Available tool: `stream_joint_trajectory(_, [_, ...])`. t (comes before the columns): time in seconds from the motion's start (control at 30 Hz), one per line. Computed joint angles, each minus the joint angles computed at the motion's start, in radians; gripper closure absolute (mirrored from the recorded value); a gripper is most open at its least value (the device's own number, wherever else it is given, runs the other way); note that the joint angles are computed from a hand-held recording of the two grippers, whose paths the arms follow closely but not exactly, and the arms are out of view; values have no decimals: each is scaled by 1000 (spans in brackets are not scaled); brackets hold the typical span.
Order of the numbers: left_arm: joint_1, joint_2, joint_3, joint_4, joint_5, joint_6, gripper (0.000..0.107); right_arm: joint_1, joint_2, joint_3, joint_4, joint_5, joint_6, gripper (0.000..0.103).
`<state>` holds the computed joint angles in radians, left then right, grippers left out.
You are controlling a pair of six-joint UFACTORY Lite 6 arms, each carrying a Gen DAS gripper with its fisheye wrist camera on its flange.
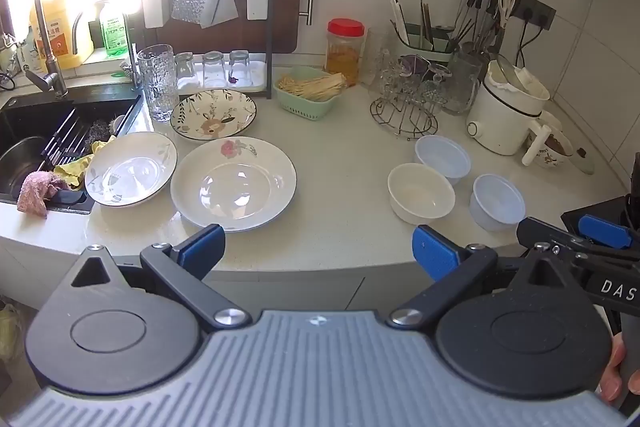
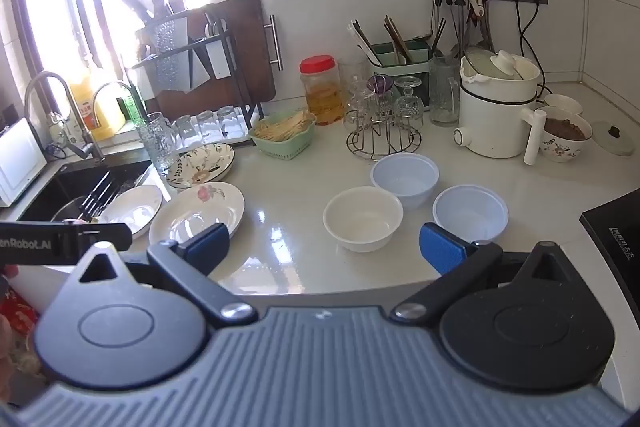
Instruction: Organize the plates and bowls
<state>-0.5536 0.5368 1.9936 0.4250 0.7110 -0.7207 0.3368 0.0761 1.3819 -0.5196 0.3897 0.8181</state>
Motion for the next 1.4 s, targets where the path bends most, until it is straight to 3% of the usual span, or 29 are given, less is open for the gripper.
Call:
stream_joint_trajectory(0.23, [11,25,60,-38,29,40,6,1,-6,-9,-2,-2,4,0])
stream_joint_trajectory(0.43, [6,19,45,-26,28,28,6,-14,2,18,62,11,-65,0])
stream_joint_trajectory(1.4, [2,2,18,-19,18,25,6,-8,-4,1,59,-1,-65,0])
